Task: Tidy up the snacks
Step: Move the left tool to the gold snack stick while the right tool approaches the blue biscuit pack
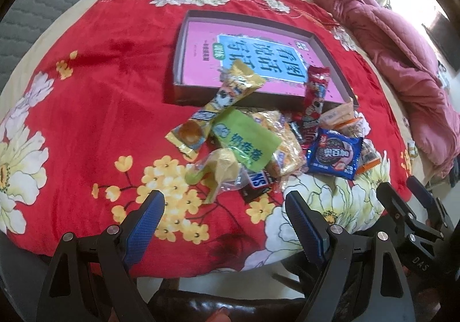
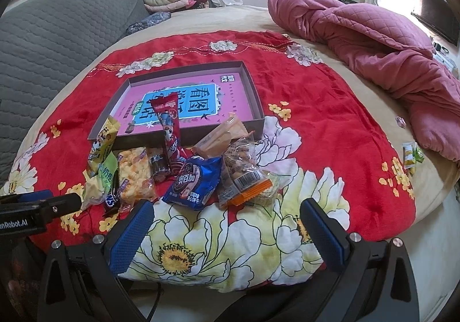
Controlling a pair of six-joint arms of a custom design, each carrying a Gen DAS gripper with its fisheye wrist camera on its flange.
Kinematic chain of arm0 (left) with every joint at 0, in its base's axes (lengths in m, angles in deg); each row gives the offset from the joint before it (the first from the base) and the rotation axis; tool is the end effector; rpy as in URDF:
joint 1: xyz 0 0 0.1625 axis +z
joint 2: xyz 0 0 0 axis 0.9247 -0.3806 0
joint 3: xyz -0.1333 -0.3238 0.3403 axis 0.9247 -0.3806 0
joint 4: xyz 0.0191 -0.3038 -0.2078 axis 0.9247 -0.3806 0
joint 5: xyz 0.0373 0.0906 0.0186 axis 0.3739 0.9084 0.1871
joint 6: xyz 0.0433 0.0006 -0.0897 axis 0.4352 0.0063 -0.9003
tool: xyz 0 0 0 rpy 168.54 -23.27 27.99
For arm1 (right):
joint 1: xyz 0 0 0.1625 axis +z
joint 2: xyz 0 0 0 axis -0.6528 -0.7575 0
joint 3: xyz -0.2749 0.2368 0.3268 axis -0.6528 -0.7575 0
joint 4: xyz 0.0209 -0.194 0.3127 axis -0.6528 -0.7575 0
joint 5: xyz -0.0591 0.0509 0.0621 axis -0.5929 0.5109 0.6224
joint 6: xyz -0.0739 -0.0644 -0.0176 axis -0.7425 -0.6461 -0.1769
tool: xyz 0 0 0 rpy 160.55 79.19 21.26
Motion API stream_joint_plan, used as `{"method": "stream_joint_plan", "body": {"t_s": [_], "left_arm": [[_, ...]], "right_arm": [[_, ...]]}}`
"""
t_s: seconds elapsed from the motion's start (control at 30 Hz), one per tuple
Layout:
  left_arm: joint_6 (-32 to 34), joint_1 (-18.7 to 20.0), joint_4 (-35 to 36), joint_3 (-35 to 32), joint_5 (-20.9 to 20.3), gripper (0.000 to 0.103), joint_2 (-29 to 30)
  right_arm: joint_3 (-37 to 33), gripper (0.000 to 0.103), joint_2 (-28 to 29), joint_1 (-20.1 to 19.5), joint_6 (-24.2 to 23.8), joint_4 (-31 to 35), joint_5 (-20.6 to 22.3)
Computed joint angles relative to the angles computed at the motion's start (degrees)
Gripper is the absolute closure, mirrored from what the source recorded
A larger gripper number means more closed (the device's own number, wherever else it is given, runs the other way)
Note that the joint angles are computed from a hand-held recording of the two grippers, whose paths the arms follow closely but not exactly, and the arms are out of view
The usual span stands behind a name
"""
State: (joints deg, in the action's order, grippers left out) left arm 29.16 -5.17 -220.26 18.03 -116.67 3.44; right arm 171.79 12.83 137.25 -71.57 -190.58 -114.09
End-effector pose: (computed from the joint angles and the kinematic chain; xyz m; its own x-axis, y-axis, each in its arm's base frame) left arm -0.1296 -0.6745 0.1258 -0.8392 -0.0580 -0.5407 0.1670 0.9187 -0.3578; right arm 0.1486 -0.6573 0.0906 -0.6978 -0.0512 0.7145 -0.4742 0.7806 -0.4071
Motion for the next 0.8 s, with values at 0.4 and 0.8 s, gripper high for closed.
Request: {"method": "stream_joint_plan", "body": {"t_s": [0.4,0.8], "left_arm": [[-2.6,2.6,1.2,-0.8,-1.3,0.016,-1.0],[-0.3,3.5,0.1,-2.4,1.3,0.016,-0.2]], "right_arm": [[-0.4,0.001,0.0,-0.2,-0.4,3.5,2.3],[-1.4,0.001,-0.6,-1.4,4.1,7.3,7.0]]}}
